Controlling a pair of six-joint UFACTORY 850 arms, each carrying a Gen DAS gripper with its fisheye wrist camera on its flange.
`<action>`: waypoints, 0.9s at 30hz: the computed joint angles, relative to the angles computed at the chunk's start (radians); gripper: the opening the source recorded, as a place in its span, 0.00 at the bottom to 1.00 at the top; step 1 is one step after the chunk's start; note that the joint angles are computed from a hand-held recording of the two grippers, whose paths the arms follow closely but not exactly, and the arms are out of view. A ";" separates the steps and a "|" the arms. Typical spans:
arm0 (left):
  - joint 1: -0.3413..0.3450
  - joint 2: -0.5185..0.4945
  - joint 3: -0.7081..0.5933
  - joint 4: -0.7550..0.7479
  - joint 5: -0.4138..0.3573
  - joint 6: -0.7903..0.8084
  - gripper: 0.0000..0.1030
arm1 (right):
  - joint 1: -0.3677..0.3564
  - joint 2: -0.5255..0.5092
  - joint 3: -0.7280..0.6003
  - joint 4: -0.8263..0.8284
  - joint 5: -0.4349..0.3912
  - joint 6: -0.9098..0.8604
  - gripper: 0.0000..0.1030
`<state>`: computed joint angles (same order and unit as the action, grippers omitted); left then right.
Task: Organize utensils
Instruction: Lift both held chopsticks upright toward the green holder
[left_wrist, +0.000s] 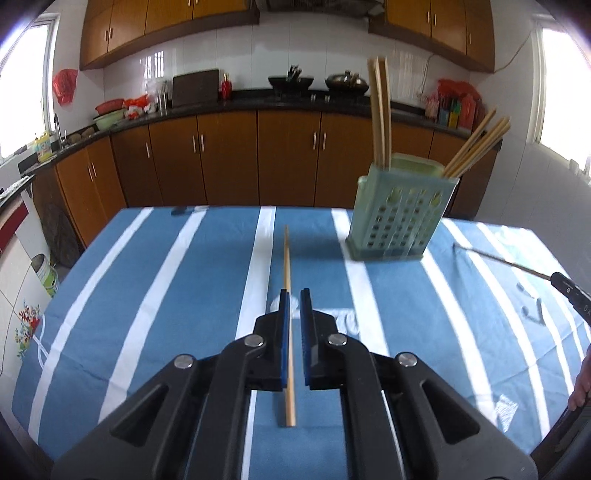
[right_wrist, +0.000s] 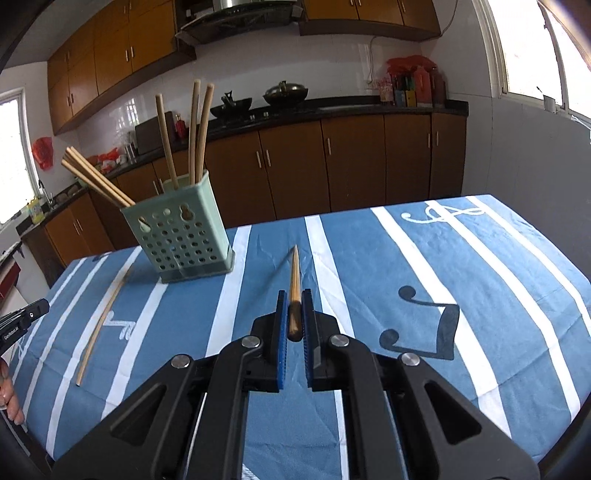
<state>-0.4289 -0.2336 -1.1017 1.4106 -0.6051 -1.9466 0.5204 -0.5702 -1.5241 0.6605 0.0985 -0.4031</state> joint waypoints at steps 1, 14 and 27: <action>-0.004 0.010 0.002 0.029 -0.008 -0.026 0.06 | 0.000 0.007 0.003 -0.060 0.014 0.060 0.08; 0.026 -0.049 0.011 -0.075 0.087 0.080 0.28 | 0.003 -0.004 0.001 -0.074 -0.004 0.071 0.08; 0.029 -0.134 -0.006 -0.258 0.102 0.232 0.08 | 0.002 -0.012 -0.008 0.136 -0.034 -0.125 0.08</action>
<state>-0.4003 -0.3677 -1.1072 1.1522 -0.5034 -1.7142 0.5228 -0.5819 -1.5317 0.7970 0.0645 -0.5276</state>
